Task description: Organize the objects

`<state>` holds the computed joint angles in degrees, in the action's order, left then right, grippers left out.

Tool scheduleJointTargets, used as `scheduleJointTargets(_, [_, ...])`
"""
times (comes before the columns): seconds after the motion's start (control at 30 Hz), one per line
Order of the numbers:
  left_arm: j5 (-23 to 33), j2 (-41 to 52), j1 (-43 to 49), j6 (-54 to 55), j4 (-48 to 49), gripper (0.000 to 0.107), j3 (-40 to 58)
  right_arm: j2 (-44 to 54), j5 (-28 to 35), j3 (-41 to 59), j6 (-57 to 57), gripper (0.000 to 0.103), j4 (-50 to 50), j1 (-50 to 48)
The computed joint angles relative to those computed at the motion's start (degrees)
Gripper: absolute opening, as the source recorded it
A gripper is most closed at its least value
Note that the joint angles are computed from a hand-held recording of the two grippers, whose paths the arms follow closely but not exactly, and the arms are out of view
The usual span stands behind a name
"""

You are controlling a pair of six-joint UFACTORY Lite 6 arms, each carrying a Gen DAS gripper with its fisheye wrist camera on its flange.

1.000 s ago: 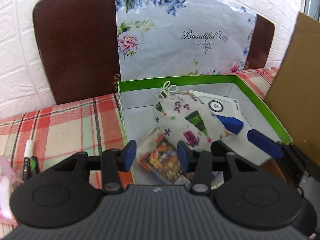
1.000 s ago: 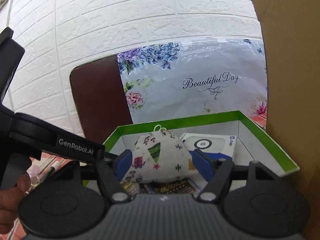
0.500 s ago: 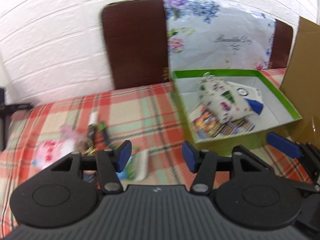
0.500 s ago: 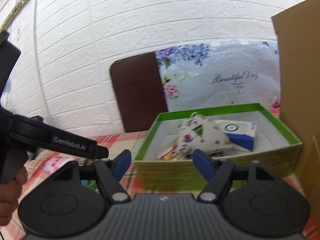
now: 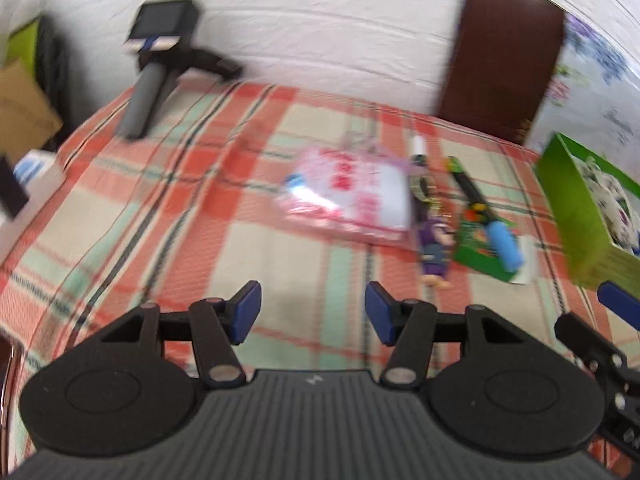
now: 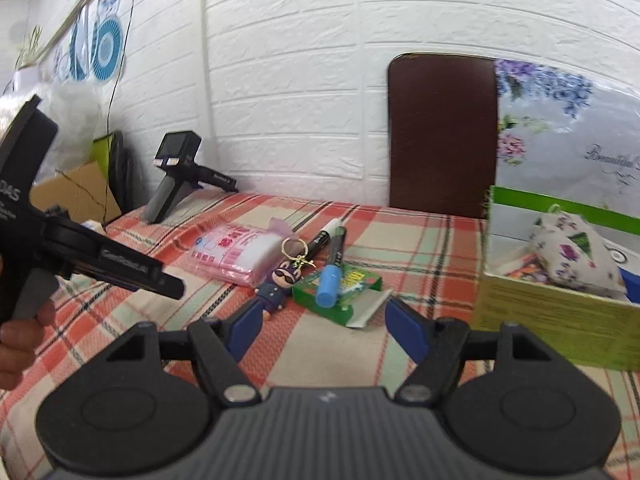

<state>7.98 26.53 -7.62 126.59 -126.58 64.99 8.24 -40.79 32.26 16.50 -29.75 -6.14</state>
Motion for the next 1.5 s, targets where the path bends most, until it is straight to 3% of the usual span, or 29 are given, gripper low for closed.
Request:
scheduleJointTargets(0.1, [0.56,1.91,1.73,-7.51,7.39,0.059,1.78,7.38,3.19,9.02,-5.48,0.068,4.76,2.75])
scheduleJointTargets(0.3, [5.65,2.55,3.46,-26.82,27.67,0.059,3.33,24.21,16.20,30.82,-5.41,0.020,5.33,5.63])
scheduleJointTargets(0.47, [13.64,2.16,2.77,-39.09,40.62,0.059,4.05,17.08,11.19,20.04,9.10,0.020,-7.75,2.05])
scheduleJointTargets(0.53, [16.33,2.32,2.00,-42.47,43.12,0.060,3.98,13.19,9.24,14.06,18.76,0.020,-17.27,-0.31])
scheduleJointTargets(0.63, [14.59,1.28,-0.82,-41.23,41.24,0.060,1.26,7.73,5.54,4.41,21.39,0.020,-20.70,-2.30])
scheduleJointTargets(0.77, [8.45,-1.44,-4.96,-35.39,35.59,0.060,-3.22,1.80,4.84,-0.79,26.98,0.020,-28.26,-4.75])
scheduleJointTargets(0.87, [3.91,-4.24,-7.09,-25.59,26.20,0.060,-6.40,-1.30,5.36,-3.94,22.61,0.020,-24.37,-5.28])
scheduleJointTargets(0.97, [3.69,-6.12,-6.83,-26.27,27.37,0.060,-7.98,-2.74,6.64,-4.99,21.68,0.028,-23.26,-6.57])
scheduleJointTargets(1.03, [5.12,-7.65,-6.21,-28.02,29.44,0.060,-9.48,-4.90,6.69,-6.57,22.51,0.048,-23.49,-7.58])
scheduleJointTargets(1.2, [5.65,-10.01,-6.35,-24.90,25.49,0.060,-12.86,-11.22,9.36,-9.80,19.28,0.049,-20.13,-6.12])
scheduleJointTargets(1.33, [5.53,-10.66,-5.81,-25.68,25.71,0.060,-13.67,-10.92,11.59,-9.34,16.52,0.050,-16.46,-4.07])
scheduleJointTargets(1.5, [7.07,-9.34,-5.08,-33.49,33.21,0.060,-12.39,-9.94,13.46,-8.57,14.84,0.052,-14.26,-3.10])
